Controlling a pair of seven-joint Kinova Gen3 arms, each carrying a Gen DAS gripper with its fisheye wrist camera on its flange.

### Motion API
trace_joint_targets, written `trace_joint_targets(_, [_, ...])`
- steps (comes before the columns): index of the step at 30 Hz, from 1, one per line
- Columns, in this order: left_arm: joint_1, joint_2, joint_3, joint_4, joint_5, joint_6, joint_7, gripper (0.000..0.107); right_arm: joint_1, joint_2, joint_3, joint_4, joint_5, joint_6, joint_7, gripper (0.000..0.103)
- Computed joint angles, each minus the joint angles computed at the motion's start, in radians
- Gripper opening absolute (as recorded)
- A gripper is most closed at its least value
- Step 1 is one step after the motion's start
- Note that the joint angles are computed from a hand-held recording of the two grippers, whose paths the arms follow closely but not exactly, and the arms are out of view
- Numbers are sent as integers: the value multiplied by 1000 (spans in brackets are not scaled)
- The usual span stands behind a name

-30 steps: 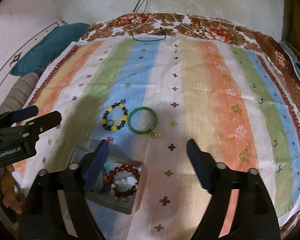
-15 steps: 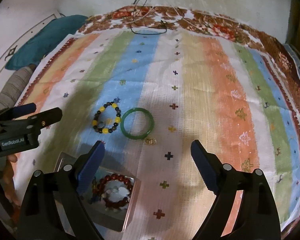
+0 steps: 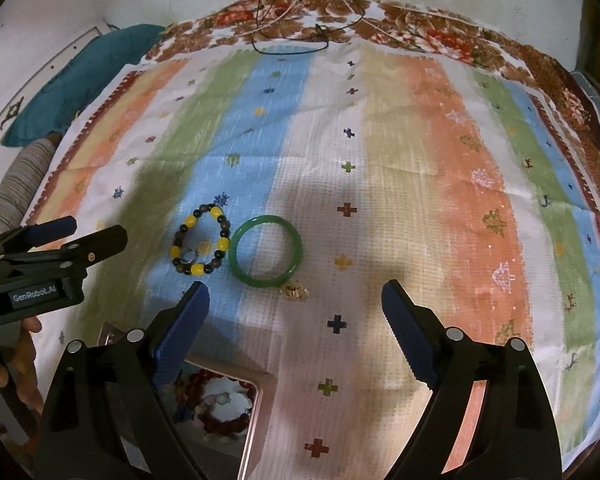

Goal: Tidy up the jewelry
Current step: 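Move both open tools forward toward the yellow-black bracelet and jade bangle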

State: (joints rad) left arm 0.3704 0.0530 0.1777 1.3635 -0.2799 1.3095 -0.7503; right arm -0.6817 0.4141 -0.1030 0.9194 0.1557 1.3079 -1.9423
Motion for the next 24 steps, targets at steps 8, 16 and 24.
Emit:
trace_joint_targets(8, [-8, 26, -10, 3, 17, -19, -40, 93, -2, 43, 7, -41, -3, 24, 12, 88])
trace_joint_targets(16, [-22, 60, -30, 0, 38, -16, -87, 91, -7, 85, 18, -77, -4, 44, 32, 88])
trace_joint_targets(24, [-28, 94, -44, -6, 54, -22, -130, 87, -2, 132, 27, -128, -23, 71, 39, 88])
